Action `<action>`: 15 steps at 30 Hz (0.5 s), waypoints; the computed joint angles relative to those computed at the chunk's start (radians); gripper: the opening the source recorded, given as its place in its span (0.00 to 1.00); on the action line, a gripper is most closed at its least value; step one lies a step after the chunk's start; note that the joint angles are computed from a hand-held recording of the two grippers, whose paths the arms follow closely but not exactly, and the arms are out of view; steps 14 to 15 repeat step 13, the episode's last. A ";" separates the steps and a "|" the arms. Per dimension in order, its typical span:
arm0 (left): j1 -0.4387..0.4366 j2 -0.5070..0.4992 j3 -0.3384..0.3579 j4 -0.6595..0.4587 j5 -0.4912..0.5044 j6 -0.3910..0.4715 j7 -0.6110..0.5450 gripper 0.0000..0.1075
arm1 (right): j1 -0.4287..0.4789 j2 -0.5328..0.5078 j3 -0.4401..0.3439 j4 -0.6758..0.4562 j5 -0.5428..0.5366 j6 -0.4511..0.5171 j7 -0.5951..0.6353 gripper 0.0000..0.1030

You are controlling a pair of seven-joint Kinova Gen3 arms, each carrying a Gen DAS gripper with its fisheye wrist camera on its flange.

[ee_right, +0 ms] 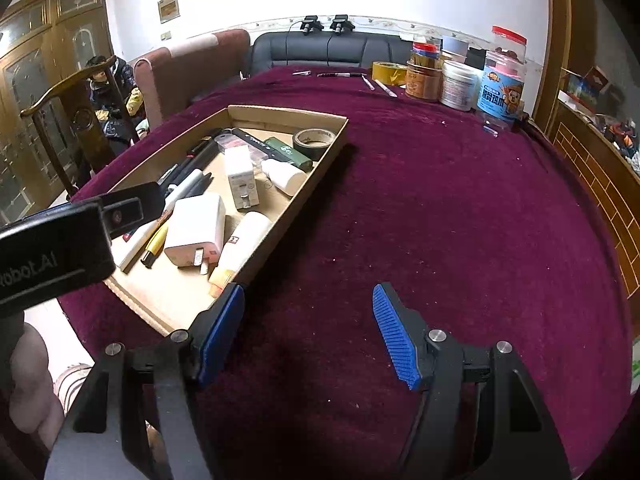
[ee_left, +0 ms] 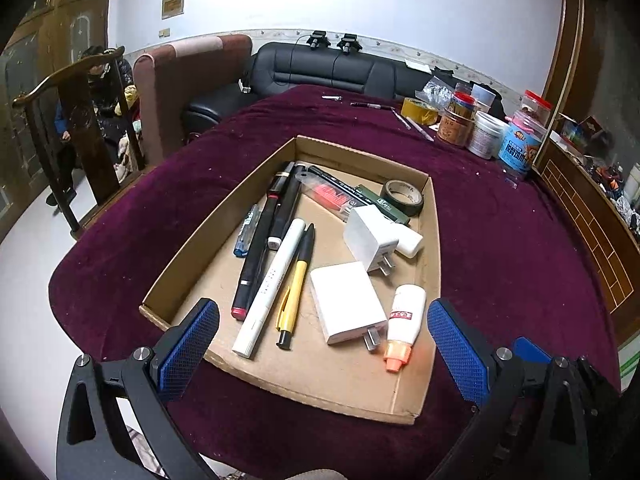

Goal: Organize rigid objects

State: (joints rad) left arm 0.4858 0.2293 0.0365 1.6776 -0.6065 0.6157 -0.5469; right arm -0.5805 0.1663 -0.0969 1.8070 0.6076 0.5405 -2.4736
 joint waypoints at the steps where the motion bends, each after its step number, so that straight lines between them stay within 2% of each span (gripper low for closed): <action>1: -0.009 0.002 0.002 0.000 0.010 -0.005 -0.011 0.95 | 0.000 0.004 -0.001 -0.005 -0.002 0.003 0.003 0.65; 7: -0.048 0.008 0.001 -0.003 0.073 -0.023 -0.066 0.95 | -0.011 0.031 -0.001 -0.049 -0.012 0.042 0.027 0.65; 11: -0.073 0.030 0.006 -0.041 0.131 0.017 -0.133 0.95 | -0.022 0.052 0.001 -0.086 -0.021 0.072 0.053 0.65; 15: -0.075 0.036 0.000 -0.052 0.145 0.027 -0.142 0.95 | -0.022 0.062 0.003 -0.100 -0.032 0.076 0.069 0.65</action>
